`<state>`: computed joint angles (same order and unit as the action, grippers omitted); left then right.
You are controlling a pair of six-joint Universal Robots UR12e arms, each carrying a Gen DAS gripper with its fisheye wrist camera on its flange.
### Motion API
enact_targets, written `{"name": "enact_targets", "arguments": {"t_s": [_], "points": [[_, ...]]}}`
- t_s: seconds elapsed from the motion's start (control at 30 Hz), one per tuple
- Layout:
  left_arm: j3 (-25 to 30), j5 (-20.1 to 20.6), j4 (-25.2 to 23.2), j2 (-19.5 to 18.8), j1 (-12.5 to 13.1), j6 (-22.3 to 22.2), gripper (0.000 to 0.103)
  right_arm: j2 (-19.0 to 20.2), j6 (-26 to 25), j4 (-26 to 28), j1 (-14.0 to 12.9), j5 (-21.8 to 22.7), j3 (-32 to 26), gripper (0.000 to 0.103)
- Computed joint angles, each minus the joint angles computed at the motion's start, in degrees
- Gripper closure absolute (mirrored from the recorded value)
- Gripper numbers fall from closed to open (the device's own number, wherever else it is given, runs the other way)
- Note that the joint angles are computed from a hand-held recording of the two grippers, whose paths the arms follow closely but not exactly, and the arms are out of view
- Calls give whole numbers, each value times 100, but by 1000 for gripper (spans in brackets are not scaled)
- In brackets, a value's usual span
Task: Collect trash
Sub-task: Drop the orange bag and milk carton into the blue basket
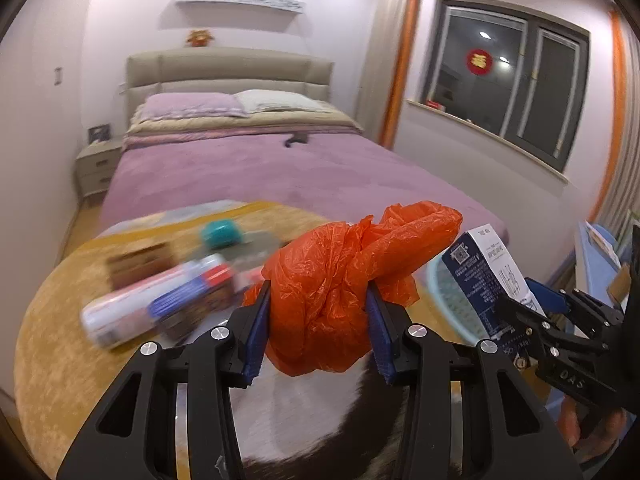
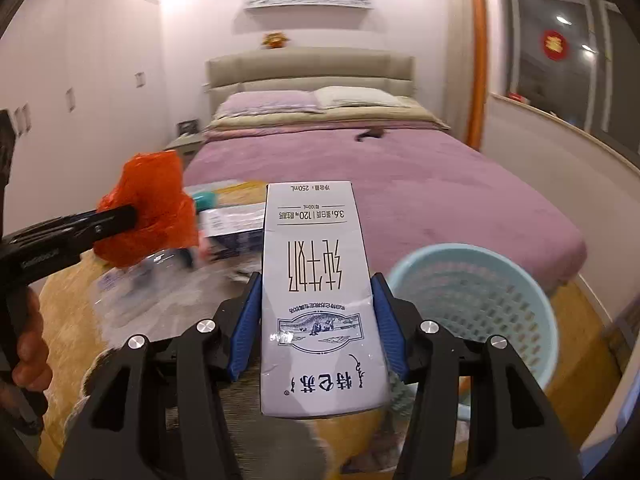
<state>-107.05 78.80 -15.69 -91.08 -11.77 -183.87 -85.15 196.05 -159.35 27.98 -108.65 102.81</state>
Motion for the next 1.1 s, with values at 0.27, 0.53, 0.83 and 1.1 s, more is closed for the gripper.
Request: {"name": "enact_targets", "arguments": {"t_s": [0.27, 0.53, 0.83, 1.1], "points": [[533, -93, 53, -489, -545, 525, 61, -348, 855, 44, -535, -205, 363, 53], [1192, -101, -120, -1167, -956, 836, 61, -473, 1864, 427, -1098, -29, 598, 53], [1541, 50, -375, -1610, -1179, 966, 57, -399, 2400, 876, -1372, 10, 671, 52], [1516, -85, -582, -1649, -1153, 937, 39, -382, 2600, 1098, -1354, 0, 672, 51]]}}
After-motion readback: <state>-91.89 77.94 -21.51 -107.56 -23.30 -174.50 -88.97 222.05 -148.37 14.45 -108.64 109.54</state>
